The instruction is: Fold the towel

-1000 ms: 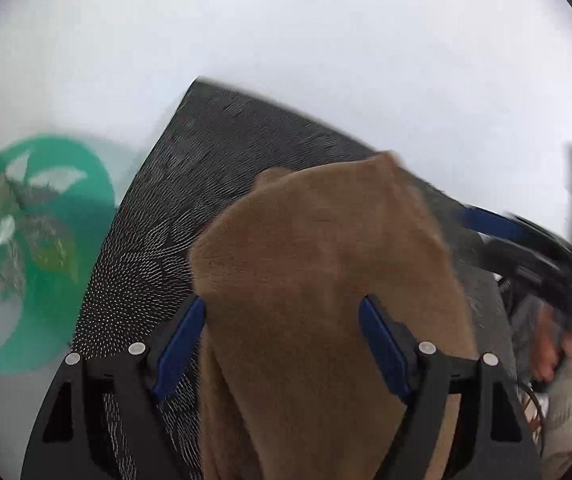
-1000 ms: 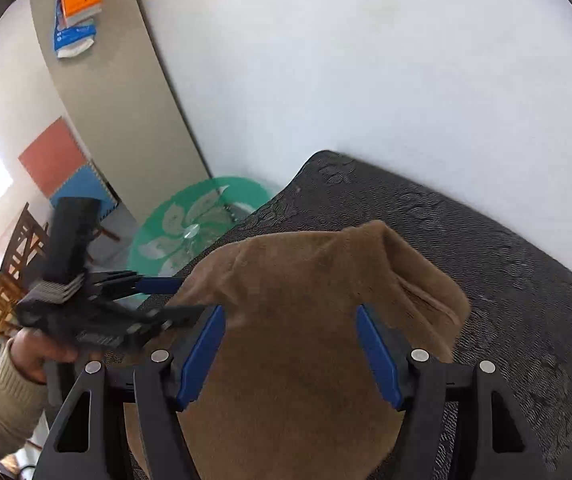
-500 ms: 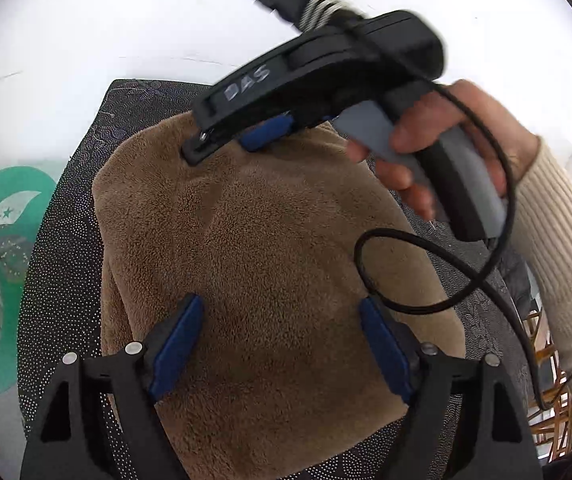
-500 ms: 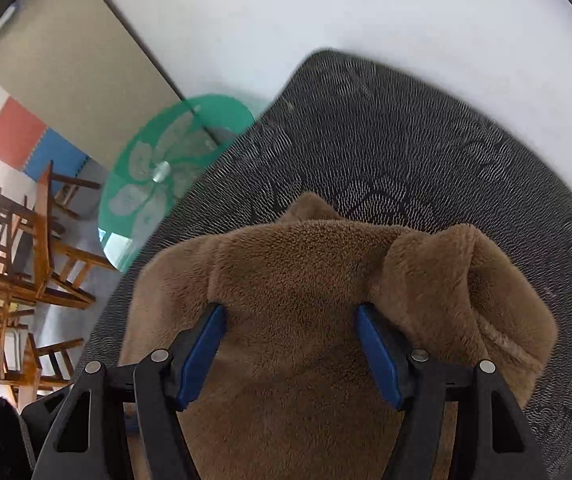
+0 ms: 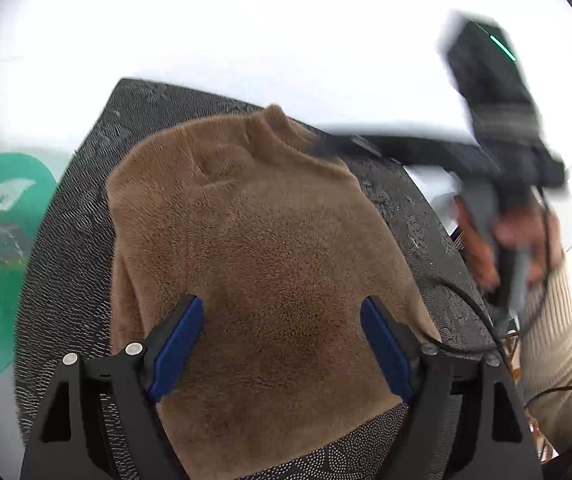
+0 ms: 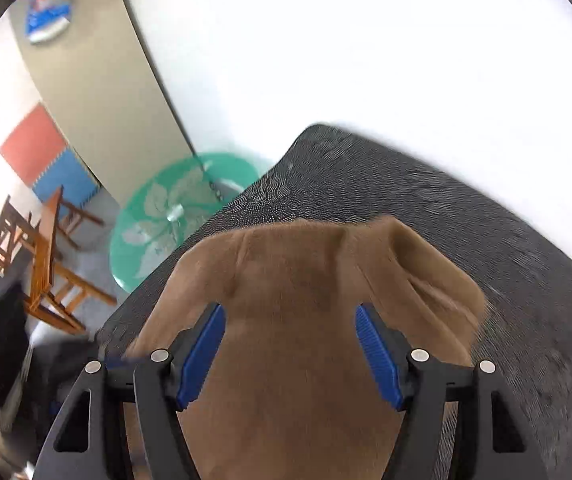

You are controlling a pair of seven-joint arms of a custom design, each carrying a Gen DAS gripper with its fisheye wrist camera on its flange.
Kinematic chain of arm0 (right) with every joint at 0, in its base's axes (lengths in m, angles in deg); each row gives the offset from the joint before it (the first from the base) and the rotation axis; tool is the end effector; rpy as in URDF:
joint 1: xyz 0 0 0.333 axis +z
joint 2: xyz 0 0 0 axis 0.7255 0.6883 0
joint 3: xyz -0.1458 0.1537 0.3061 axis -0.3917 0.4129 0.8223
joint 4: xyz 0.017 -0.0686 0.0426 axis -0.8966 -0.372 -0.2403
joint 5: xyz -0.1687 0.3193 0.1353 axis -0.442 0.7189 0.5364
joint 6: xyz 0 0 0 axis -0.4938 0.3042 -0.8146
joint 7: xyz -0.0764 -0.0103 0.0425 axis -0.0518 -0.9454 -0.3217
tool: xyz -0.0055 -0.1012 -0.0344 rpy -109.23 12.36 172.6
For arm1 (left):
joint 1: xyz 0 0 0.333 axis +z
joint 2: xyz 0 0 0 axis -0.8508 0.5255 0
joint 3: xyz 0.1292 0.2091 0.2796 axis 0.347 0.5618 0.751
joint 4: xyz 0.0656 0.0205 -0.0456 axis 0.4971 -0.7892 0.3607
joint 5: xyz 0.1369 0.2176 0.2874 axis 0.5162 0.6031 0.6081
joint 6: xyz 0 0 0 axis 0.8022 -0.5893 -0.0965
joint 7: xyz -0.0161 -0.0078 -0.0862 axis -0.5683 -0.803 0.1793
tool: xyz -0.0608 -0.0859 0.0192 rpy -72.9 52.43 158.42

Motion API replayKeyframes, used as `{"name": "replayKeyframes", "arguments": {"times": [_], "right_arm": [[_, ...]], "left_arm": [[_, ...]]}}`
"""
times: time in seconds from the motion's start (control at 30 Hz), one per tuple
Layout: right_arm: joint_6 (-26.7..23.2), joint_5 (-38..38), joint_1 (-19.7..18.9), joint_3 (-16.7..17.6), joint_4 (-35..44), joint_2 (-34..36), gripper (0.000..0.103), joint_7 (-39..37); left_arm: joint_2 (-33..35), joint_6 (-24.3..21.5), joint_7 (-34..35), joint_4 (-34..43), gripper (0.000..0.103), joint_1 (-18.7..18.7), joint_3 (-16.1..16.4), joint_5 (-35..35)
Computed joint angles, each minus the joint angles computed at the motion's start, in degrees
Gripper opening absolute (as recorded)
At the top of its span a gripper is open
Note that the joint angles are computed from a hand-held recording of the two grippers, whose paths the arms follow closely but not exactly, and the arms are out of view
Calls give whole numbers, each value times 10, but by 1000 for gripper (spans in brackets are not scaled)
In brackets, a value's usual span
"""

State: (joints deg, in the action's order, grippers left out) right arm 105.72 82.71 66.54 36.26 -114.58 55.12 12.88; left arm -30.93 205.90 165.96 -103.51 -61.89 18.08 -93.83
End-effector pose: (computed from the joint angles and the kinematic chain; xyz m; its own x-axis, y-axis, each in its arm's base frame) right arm 0.6237 0.3530 0.5508 0.7702 -0.6195 -0.1520 -0.5755 -0.5720 -0.5845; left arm 0.5984 -0.1548 0.4638 -0.3325 -0.8418 0.4252 -0.8078 0.0215 -0.5891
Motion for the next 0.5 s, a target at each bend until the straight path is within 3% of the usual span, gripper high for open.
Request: {"name": "replayKeyframes", "arguments": {"times": [0.13,0.2,0.37,0.5], "right_arm": [[66,86,-28,11,-180,-110,70,-96],[90,104,-18,4,-235,-140,70,-126],[134,136,2,-8,-294,-154,70,-171],[135,161,4,-13,-299,-148,70,-171]], "left_arm": [[-4,20,-21,-12,85,-8,3,32],[2,29,-33,-14,85,-11,3,51],[30,47,-44,0,85,-4,-7,80],[48,52,-47,10,85,10,-21,97]]}}
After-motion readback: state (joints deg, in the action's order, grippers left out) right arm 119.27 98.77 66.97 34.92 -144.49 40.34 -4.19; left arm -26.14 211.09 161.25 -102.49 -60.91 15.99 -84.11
